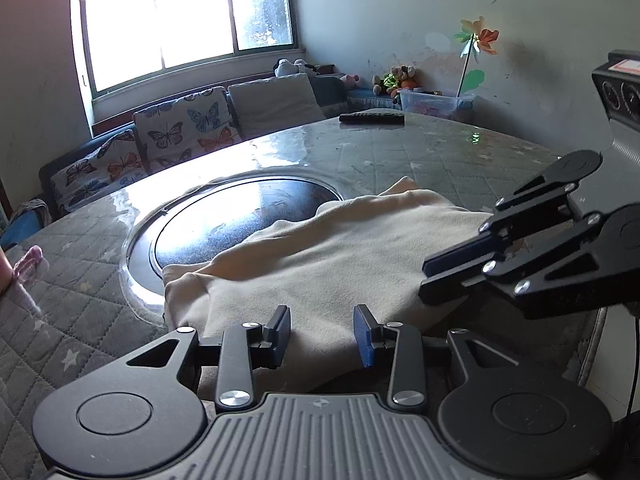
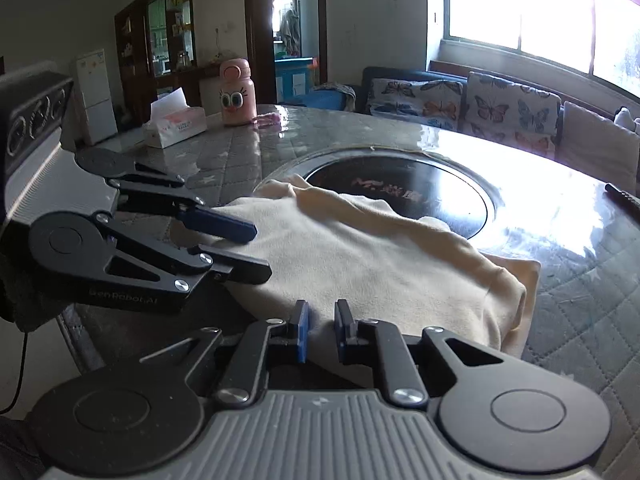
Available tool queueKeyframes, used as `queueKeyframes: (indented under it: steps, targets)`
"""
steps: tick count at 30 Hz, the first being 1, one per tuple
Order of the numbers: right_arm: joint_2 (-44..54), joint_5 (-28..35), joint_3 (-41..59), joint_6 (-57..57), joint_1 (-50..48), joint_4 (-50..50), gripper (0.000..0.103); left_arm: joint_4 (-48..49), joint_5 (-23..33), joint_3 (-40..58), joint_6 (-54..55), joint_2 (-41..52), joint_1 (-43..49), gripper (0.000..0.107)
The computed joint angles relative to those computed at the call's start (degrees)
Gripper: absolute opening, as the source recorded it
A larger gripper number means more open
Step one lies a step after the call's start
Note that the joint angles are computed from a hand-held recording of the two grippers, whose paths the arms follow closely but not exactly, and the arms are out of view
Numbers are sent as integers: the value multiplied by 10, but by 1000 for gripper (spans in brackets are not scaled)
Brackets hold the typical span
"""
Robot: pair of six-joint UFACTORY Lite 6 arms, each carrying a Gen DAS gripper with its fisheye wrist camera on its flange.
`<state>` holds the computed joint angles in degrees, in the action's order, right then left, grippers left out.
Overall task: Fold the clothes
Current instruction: 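Open both grippers and release the folded shirt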
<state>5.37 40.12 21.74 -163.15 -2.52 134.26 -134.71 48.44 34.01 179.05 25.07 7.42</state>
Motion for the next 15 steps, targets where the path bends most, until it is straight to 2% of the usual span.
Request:
queueKeyframes:
  steps: [4,10,15]
  targets:
    - [-41,15,-25,34,-44,-44,13,8,3,1,-7,3,6,38]
    - [9,45,-29,16,-108,-71,14,32,3,13,-34,15,17,38]
    - [-20,55,-26,89,-149,-144,14,47,0,9,-53,-6,25,38]
